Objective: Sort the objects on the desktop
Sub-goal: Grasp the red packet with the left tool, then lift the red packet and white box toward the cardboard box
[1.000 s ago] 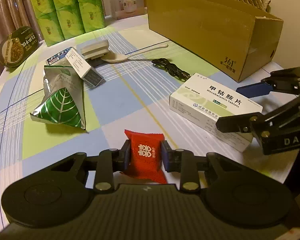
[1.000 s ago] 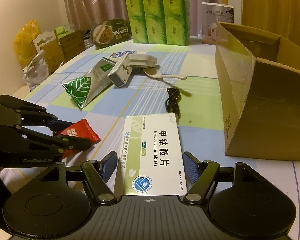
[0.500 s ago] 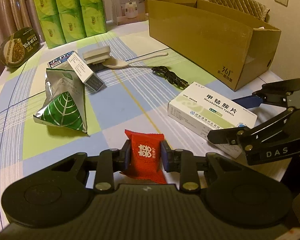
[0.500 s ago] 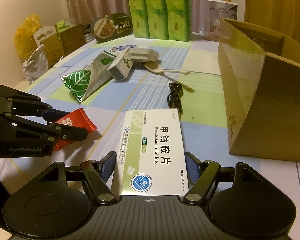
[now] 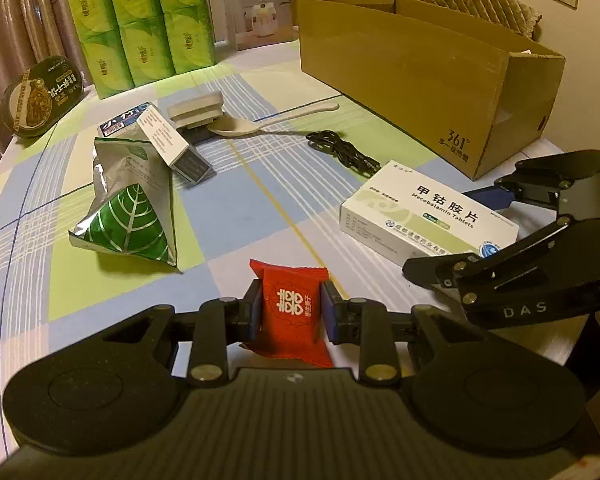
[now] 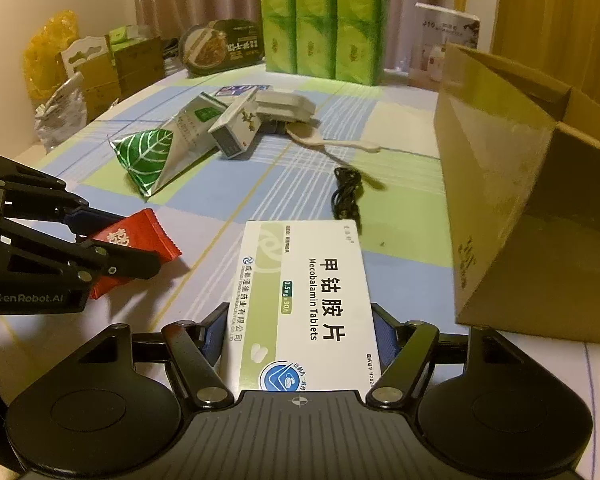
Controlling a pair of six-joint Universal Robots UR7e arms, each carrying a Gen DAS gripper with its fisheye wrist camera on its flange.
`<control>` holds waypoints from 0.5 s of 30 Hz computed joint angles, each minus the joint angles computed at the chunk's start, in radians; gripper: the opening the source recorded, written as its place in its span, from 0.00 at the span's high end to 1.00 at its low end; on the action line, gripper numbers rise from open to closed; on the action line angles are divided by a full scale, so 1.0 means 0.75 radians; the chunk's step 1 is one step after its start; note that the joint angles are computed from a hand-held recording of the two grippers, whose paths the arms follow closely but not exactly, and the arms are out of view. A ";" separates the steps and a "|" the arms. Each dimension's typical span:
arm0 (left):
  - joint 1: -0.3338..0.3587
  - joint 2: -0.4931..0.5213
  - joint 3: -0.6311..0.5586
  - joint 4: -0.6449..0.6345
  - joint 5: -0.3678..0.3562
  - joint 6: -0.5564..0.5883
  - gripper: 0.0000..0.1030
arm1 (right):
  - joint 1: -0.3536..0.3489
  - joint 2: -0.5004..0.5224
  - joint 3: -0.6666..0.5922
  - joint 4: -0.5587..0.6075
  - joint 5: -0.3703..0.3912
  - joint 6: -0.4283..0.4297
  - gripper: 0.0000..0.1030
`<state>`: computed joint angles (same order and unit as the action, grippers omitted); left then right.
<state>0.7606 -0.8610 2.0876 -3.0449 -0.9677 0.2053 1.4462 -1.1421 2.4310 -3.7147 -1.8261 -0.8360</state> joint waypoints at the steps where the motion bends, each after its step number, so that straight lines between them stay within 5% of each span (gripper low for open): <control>1: 0.000 -0.001 0.000 -0.003 -0.001 0.001 0.76 | 0.002 -0.002 0.005 -0.015 0.005 0.000 0.34; 15: -0.019 -0.006 0.009 -0.048 -0.016 0.013 0.76 | 0.025 -0.067 0.052 -0.051 0.006 0.030 0.34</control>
